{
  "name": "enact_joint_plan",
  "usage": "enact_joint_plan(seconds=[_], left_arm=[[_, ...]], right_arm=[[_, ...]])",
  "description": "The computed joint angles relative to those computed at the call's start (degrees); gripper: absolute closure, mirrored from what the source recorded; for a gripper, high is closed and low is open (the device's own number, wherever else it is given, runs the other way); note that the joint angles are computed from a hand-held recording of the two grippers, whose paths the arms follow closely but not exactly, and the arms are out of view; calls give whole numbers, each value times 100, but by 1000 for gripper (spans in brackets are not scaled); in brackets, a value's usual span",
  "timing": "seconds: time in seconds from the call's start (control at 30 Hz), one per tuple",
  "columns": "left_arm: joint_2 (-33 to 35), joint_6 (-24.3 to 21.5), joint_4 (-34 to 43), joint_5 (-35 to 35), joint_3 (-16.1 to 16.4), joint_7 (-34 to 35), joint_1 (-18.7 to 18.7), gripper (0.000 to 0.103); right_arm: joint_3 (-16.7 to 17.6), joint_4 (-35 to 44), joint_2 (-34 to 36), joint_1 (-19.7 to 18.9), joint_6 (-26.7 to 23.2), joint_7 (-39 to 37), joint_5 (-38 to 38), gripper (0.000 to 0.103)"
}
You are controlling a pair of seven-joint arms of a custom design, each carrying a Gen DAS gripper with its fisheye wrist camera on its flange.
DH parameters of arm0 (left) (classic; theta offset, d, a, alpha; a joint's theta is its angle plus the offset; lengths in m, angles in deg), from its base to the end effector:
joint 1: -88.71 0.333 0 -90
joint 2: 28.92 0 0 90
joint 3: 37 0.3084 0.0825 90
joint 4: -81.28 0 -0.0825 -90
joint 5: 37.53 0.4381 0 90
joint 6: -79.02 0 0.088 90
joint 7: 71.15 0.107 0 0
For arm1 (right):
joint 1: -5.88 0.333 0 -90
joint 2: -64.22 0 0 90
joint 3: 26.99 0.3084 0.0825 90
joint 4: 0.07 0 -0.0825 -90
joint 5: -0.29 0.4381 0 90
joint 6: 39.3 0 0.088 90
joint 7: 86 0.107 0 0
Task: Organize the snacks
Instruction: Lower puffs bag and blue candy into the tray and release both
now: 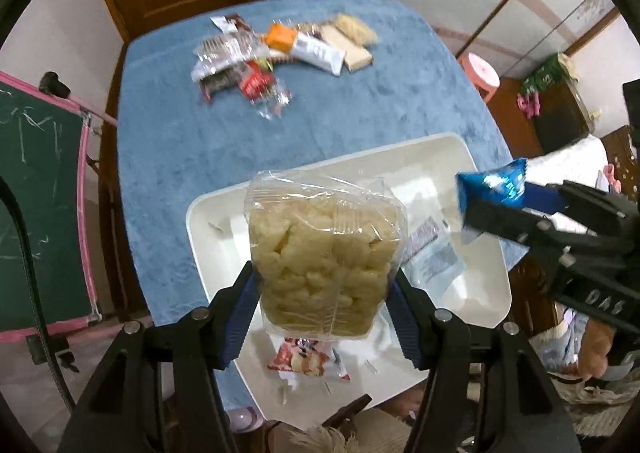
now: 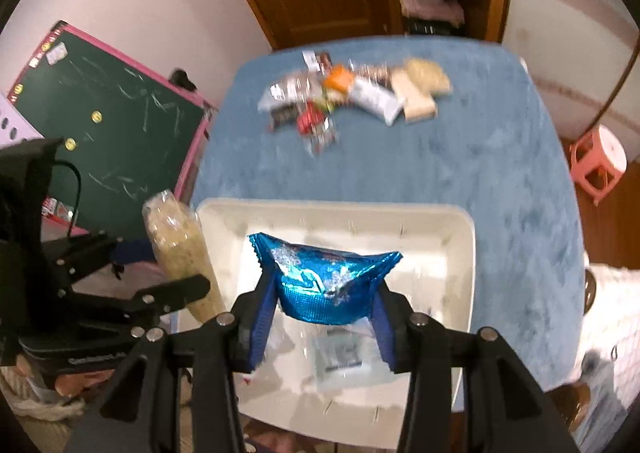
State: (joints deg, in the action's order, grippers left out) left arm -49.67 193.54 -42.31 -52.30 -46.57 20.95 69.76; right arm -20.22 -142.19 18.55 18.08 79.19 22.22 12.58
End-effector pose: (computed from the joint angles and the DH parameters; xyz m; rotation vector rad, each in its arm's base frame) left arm 0.4487 -0.2694 0.5450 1.6333 -2.5913 0.4135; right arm 0.3777 0.1478 0.5721 -1.8699 2.0096 -0.0934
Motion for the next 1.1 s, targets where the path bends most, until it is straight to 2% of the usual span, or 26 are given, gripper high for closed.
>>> enact_joint_plan(seconds=[0.3,0.37,0.47,0.5,0.57,1.1], left_arm=[[107,-484,-39,-9,-37,-95,-22,42],[147,-643,-18,20,-51,-176,3,31],[103,-655,-94,-51,-32,-246,34,26],[94,-661,-97,-31,-41,-270,41,23],[51,-623,-135,-17,-50,-334,49,10],[-91,-479,-224,111,-103,-389,-73,9]], right_arm=[[-13,-125,201,76,-497,123,113,51],[-19,-158,221,66,-539,197,136,48],[-27,-208,191,74,-512,256,170,37],[-26,-217,180,77,-498,257,166,37],[-24,-231,159,95,-463,237,164,36],[-8,-254,50,157,-552,62,134,36]])
